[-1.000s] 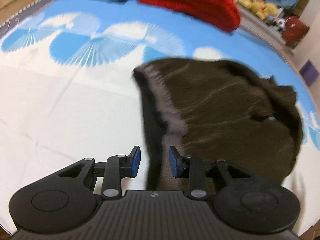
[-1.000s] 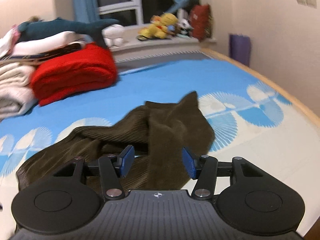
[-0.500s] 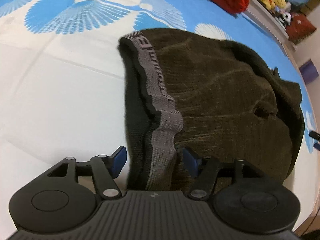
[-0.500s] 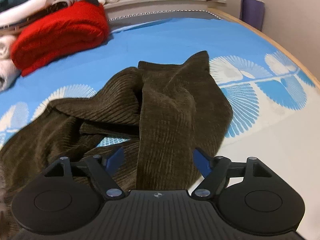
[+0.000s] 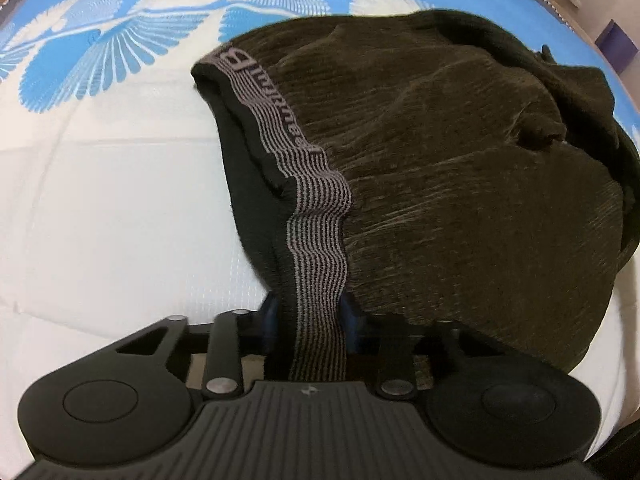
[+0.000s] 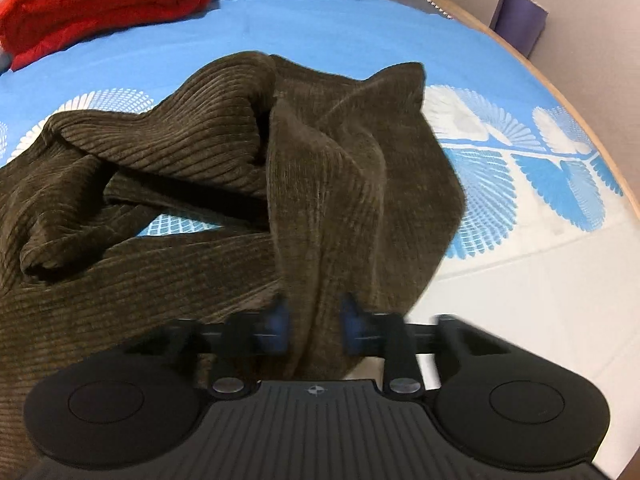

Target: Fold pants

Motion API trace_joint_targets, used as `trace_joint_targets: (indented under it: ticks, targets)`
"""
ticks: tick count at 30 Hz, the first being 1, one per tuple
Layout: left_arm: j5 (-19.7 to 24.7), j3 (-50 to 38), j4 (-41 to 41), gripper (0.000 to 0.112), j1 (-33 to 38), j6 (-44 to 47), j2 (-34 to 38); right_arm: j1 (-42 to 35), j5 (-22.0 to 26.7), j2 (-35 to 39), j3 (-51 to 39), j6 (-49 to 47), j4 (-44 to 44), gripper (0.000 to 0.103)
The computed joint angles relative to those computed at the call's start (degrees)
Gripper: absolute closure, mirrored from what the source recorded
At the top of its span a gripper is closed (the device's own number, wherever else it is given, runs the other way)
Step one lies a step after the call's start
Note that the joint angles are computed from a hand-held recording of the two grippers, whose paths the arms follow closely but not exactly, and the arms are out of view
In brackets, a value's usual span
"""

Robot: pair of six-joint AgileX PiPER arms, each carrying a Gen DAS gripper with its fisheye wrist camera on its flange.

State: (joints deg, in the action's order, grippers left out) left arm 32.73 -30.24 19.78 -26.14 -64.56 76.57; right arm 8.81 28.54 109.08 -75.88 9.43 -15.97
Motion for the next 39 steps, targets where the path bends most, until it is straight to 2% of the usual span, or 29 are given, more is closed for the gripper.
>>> trace_joint_targets:
  ticks: [2, 5, 7, 9, 11, 13, 15, 16, 18, 20, 22, 24, 26, 28, 30, 32, 34, 39]
  targets:
    - [1.3, 0.0, 1.4, 0.089, -0.9, -2.2, -2.0, -2.3, -2.8, -3.3, 2.5, -1.4, 3.5, 0.096]
    - [4.5, 0.3, 5.8, 0.095, -4.3, -8.9, -7.0, -8.2, -9.9, -9.9, 7.9, -13.9, 19.6, 0.096]
    - [7.5, 1.0, 9.9, 0.098, -7.6, -15.3, -11.7, -12.2, -12.3, -13.9, 10.9, -23.4, 31.0, 0.097]
    - [10.8, 1.5, 13.4, 0.101, -10.5, -20.6, -16.4, -16.8, -10.0, -17.1, 12.0, -30.9, 42.5, 0.097]
    - [16.6, 2.2, 16.2, 0.104, -14.7, -26.7, -22.1, -22.2, -3.0, -18.5, 11.4, -42.0, 53.9, 0.097]
    - [22.0, 2.9, 18.1, 0.105, -19.2, -31.9, -26.0, -27.2, 6.7, -18.0, 9.4, -50.3, 59.0, 0.097]
    - [25.4, 3.1, 15.6, 0.105, -19.2, -30.4, -27.9, -29.7, 16.5, -15.5, 6.2, -53.8, 54.8, 0.096]
    - [24.6, 3.3, 12.3, 0.105, -16.5, -26.2, -27.7, -29.5, 20.4, -13.3, 4.4, -52.6, 49.3, 0.096]
    - [21.7, 3.8, 3.9, 0.105, -9.7, -15.7, -25.3, -28.3, 24.0, -9.4, 3.4, -47.7, 37.8, 0.096]
    - [23.3, 3.0, 1.4, 0.106, -8.2, -12.8, -21.4, -27.8, 22.0, -9.2, 3.6, -44.9, 31.5, 0.096]
    - [23.3, 2.9, 2.1, 0.102, -8.0, -14.2, -21.2, -29.7, 19.9, -10.4, 3.0, -45.5, 34.3, 0.091]
    - [21.4, 2.7, 1.4, 0.091, -5.7, -13.8, -20.9, -32.7, 19.8, -10.5, 2.3, -48.8, 42.4, 0.089]
    - [19.3, 2.5, 0.4, 0.072, -4.7, -13.3, -18.7, -32.8, 17.2, -11.4, 3.5, -52.0, 47.4, 0.086]
    - [17.1, 1.8, -1.6, 0.067, -2.8, -10.4, -15.8, -31.0, 14.0, -11.7, 4.6, -55.2, 49.6, 0.074]
    - [14.6, 1.1, -3.1, 0.056, -0.6, -7.5, -12.9, -28.1, 11.6, -11.2, 5.4, -57.1, 49.9, 0.067]
    - [12.5, 1.3, -3.5, 0.041, 0.0, -6.3, -10.8, -24.8, 9.9, -10.4, 5.2, -56.2, 47.6, 0.059]
    - [11.6, 0.2, -4.3, 0.034, 0.2, -4.6, -7.6, -20.9, 7.3, -8.9, 5.1, -53.9, 43.6, 0.053]
    - [10.9, -0.8, -5.6, 0.031, 1.5, 0.7, -3.3, -10.8, -0.2, -4.5, 5.7, -42.8, 26.7, 0.048]
